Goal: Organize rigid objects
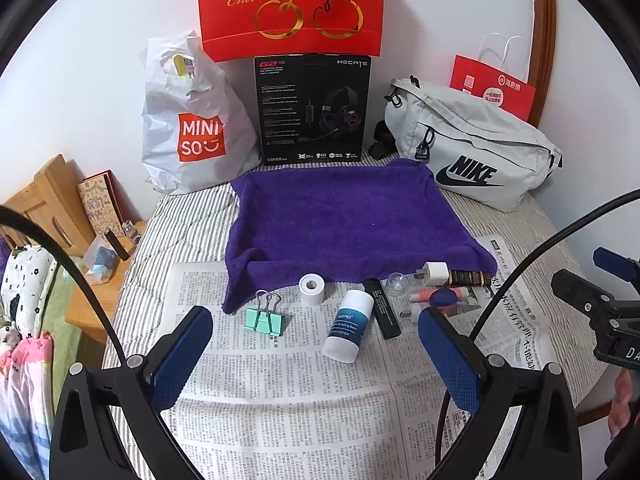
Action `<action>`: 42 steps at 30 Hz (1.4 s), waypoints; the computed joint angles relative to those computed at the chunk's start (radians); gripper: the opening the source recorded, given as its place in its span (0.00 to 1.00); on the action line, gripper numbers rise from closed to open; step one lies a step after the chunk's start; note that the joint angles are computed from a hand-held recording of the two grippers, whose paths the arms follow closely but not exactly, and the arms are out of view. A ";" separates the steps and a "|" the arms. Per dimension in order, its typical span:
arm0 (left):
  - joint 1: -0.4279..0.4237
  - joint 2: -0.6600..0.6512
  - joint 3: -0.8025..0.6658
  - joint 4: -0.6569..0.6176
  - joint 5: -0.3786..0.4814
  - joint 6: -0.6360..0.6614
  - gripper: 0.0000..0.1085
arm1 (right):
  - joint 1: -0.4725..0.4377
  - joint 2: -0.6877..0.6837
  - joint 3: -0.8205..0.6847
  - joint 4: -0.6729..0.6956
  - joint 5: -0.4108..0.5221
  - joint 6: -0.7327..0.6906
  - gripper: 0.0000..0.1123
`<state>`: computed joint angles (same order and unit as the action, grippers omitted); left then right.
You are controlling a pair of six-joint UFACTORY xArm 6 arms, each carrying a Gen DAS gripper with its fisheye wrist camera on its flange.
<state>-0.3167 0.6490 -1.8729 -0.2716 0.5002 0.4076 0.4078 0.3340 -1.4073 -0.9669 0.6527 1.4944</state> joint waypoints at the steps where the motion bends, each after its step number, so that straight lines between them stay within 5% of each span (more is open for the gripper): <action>1: 0.000 0.000 -0.001 0.005 0.002 -0.002 0.95 | 0.001 0.000 -0.001 0.000 0.004 0.000 0.91; 42: 0.004 -0.004 -0.001 0.020 0.007 -0.005 0.95 | 0.008 0.003 -0.008 0.008 0.009 -0.015 0.91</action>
